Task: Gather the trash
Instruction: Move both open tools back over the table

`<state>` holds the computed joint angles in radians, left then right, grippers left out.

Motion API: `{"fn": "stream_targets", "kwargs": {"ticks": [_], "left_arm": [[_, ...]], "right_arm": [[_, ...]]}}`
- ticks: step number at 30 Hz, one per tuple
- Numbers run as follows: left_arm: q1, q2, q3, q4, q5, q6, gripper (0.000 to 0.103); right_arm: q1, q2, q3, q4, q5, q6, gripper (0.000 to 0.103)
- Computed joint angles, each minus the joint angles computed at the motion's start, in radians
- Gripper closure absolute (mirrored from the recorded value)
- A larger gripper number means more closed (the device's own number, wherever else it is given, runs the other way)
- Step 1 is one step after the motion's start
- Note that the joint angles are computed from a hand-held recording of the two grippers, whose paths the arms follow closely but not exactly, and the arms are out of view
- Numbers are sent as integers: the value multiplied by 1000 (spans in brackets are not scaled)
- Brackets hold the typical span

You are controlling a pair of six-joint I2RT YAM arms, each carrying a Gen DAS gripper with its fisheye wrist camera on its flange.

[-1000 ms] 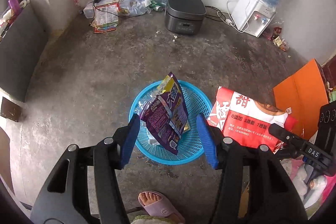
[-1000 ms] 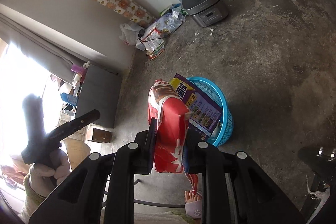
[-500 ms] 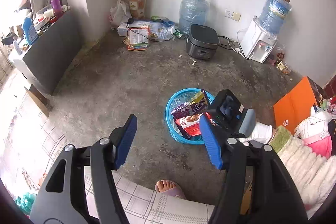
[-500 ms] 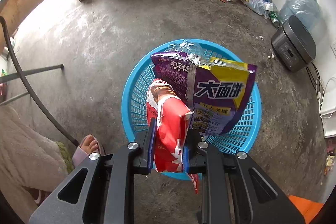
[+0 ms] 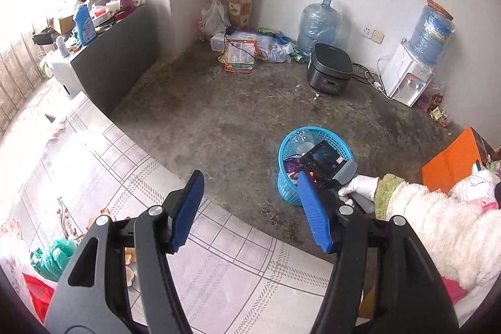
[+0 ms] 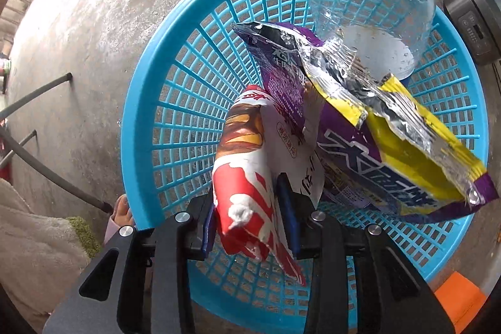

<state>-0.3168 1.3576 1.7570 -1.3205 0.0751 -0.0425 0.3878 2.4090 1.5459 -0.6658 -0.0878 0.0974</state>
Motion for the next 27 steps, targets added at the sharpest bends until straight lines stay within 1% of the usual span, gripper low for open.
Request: {"fn": "stream_targets", "kwargs": {"ticks": [2,3,4,7,11,14,17,18,20,21,22,23,25,26,27], "left_arm": [[6,-3,8,-1,11,-4,45],[6,-6,10,1,14,-6,45],[2,-12,10,-1,13,-11,44],[-8,-40,4,-4,12,-16,42],[-14,-82,7,-18,8,-24,42],[-11,-118,31,-44,5,-38,41],[4,-165,60,-69,11,-48,37],[1,-182,72,-77,8,-54,34],[12,-224,90,-90,9,-56,30],[17,-243,101,-99,6,-57,27],[14,-260,117,-110,-4,-64,23],[20,-277,133,-120,-9,-66,21],[58,-309,170,-146,-3,-59,19],[116,-318,195,-165,30,-39,18],[224,-327,221,-190,108,3,16]], "right_arm": [[-11,-70,-86,60,-23,39,57],[-18,-113,-137,98,-33,62,50],[-29,-159,-189,139,-42,82,48],[-53,-297,-323,239,-56,143,44],[-84,-490,-477,336,-59,208,44],[-67,-680,-598,408,-46,282,44],[-17,-938,-719,436,2,377,44],[14,-1019,-739,421,32,413,44],[103,-1163,-759,387,123,478,35],[165,-1225,-752,354,186,508,31],[229,-1272,-740,322,248,532,27],[290,-1306,-717,291,305,547,26],[386,-1338,-672,256,391,558,19],[442,-1343,-642,235,442,568,17],[488,-1340,-609,217,486,574,14]]}}
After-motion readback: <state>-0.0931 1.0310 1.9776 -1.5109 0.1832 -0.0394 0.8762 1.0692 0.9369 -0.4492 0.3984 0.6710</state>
